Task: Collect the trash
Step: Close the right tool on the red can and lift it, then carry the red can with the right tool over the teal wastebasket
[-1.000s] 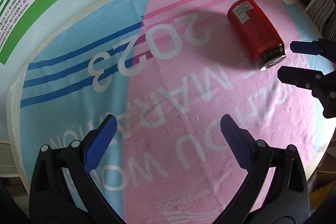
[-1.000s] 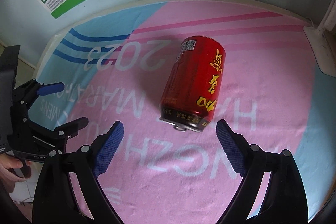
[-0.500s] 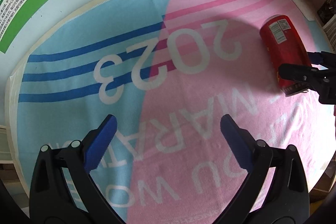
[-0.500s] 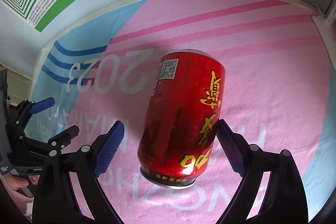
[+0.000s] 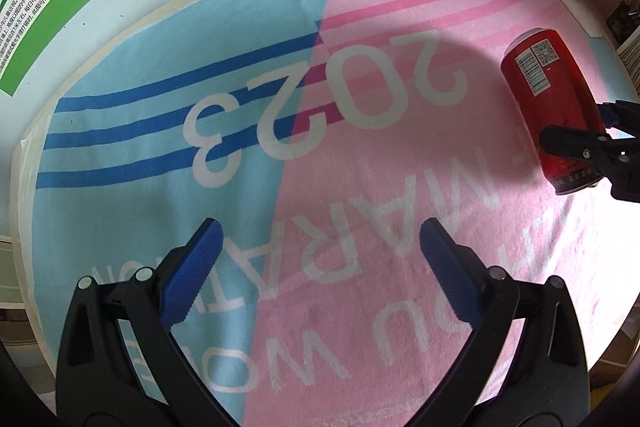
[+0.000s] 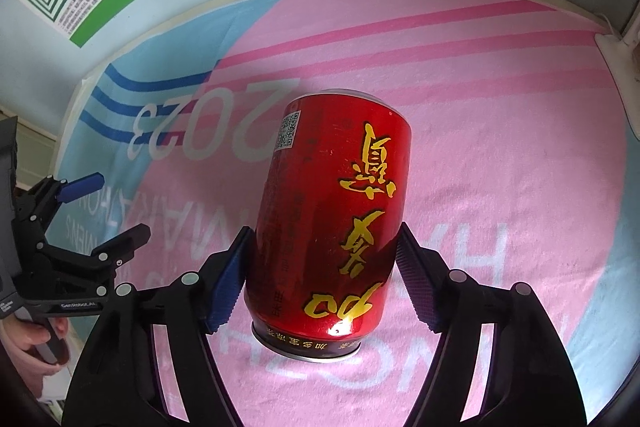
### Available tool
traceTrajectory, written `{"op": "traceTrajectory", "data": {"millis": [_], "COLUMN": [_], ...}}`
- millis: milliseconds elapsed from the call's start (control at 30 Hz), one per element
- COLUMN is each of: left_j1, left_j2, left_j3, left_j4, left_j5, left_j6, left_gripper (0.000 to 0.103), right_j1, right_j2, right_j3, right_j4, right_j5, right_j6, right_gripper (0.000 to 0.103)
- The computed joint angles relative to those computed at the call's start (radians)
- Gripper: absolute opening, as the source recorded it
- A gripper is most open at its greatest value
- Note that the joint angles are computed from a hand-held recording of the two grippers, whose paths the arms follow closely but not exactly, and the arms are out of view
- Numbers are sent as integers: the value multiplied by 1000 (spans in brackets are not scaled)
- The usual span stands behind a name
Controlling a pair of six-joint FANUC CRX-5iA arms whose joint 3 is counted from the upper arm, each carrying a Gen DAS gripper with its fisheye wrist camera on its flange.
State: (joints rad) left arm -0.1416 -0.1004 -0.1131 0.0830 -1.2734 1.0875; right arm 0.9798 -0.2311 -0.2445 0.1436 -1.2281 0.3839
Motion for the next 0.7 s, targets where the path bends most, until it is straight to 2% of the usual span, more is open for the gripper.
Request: {"op": "traceTrajectory", "data": {"millis": [233,433,700], "left_j1": [29,27,-6], "left_j2": [-84,-150,-235], "left_j3": [-63,-100,-152], "left_j4": [25,48,80], "left_j5": [-19,-40,-76], "left_j6": [-49,-99,-176], "left_gripper": [96,96,96], "right_j1": [83,201,432], "right_j2": [-41,-93,-182], "right_j3": [-18,-47,-108], "right_j4": [58,120,192], "right_j5": [-50,-128,-273], "right_j6": [-97,-244,-563], "right_gripper": [70,70,70]}}
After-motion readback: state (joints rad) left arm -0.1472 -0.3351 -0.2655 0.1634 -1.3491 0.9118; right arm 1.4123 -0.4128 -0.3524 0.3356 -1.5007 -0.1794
